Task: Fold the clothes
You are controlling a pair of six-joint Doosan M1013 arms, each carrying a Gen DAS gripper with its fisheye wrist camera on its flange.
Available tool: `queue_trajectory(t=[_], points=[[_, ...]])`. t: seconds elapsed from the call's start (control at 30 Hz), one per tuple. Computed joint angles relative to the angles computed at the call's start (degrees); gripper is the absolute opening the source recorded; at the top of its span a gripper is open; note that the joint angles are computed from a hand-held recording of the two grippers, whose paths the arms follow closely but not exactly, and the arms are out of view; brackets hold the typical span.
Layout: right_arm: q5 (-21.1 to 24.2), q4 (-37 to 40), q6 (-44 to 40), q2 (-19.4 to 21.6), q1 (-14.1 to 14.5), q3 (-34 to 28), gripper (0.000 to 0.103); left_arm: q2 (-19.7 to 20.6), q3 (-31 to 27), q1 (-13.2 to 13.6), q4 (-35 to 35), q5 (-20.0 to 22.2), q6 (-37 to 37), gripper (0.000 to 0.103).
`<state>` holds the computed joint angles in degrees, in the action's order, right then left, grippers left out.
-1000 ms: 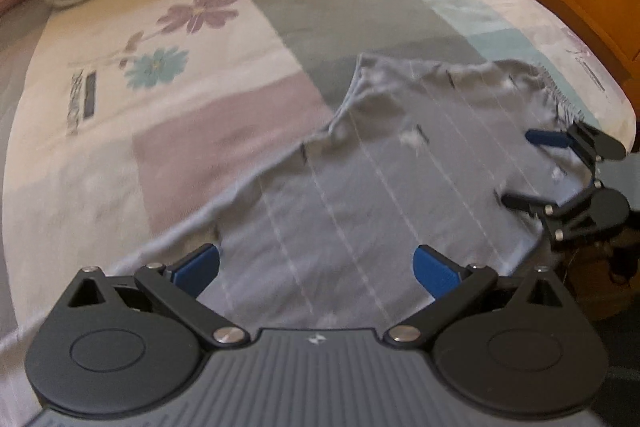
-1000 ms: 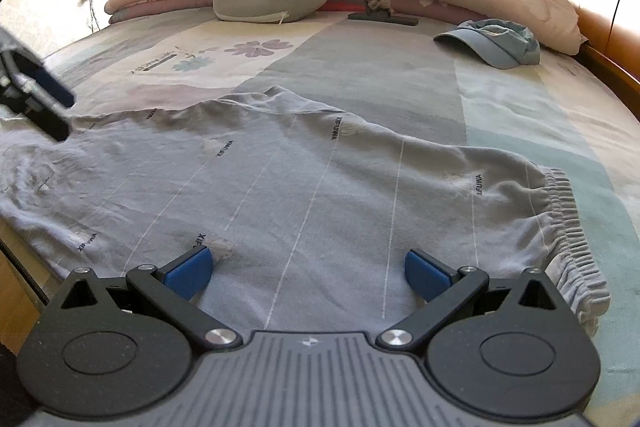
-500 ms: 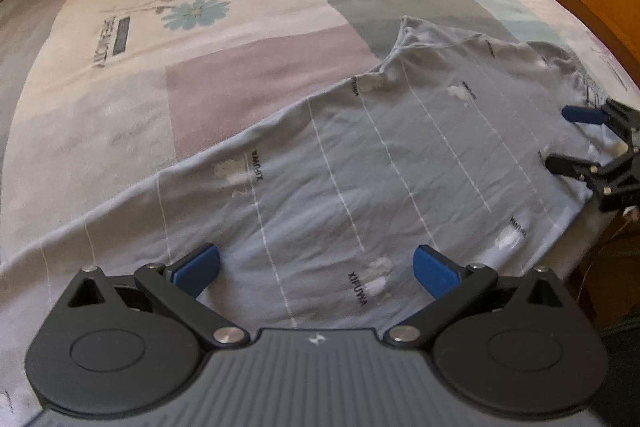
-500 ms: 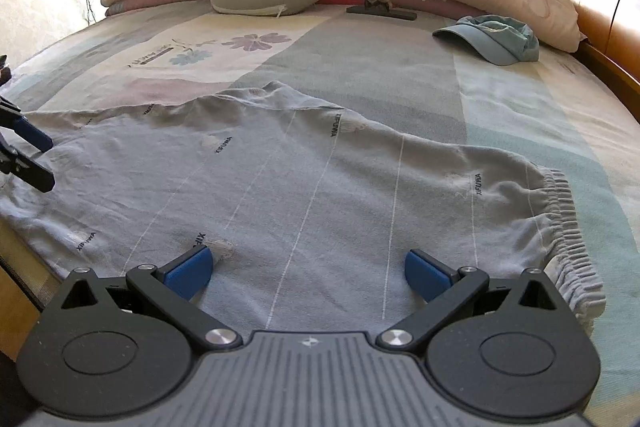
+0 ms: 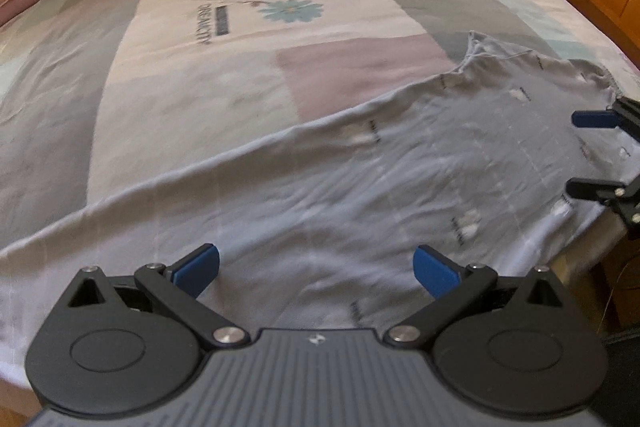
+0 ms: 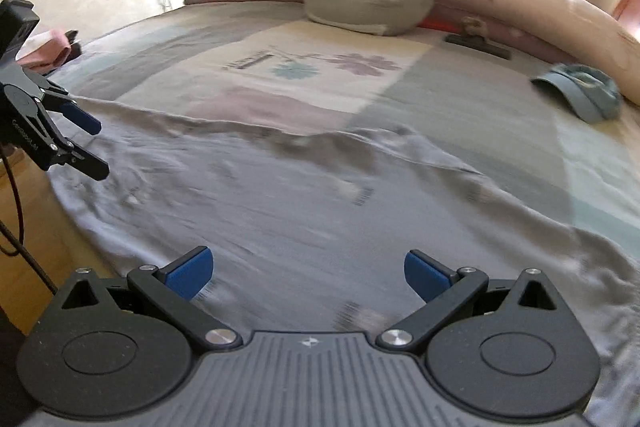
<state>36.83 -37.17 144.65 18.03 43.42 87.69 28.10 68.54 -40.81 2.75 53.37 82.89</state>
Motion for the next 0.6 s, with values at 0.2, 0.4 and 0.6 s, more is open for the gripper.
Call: queue_trajectory(t=[0.2,0.4,0.6], points=[[6.56,-2.47,-3.23,2.01,2.53,-2.23,0.103,-2.21,3.94,1.06,0.72,-2.69,-0.38,0.102],[10.96,0.63,-5.58,3.30,3.09,-6.18,0.103,-3.84,6.74,2.65,-1.98,-7.17,3.24,0.102],[15.07,1.95,-5.17,6.43,4.57,-10.42,0.103,-5.43,10.31,4.20,-5.99,-10.29,8.06,0.102]])
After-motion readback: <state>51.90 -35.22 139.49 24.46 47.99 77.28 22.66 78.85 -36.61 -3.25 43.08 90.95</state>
